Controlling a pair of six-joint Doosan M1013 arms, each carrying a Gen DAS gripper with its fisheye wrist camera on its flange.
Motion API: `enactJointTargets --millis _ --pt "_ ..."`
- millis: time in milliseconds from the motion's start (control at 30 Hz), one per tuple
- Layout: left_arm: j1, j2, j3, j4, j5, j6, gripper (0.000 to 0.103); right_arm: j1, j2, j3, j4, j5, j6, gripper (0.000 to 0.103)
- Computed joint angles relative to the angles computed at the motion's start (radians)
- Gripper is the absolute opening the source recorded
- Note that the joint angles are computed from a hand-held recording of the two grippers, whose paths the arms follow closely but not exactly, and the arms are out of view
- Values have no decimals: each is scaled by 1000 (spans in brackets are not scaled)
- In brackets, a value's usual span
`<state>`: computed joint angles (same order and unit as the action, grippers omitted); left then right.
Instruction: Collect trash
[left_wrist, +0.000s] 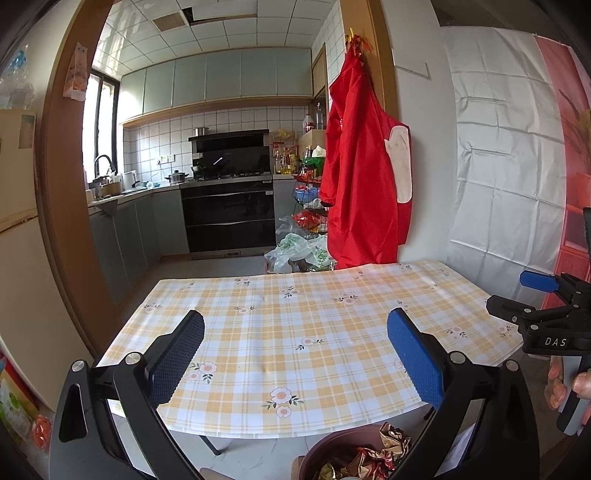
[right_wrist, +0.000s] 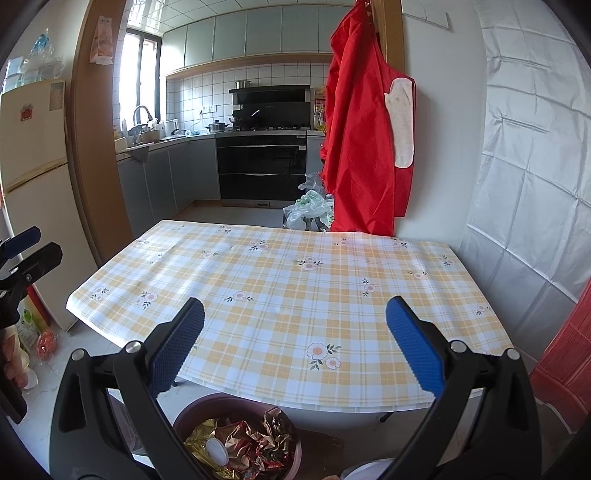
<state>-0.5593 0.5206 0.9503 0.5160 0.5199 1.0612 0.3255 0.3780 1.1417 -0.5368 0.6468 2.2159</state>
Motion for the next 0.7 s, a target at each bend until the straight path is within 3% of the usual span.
enactJointTargets --millis 700 --pt "1 5 -6 -1 9 11 97 0 3 -4 -14 17 1 97"
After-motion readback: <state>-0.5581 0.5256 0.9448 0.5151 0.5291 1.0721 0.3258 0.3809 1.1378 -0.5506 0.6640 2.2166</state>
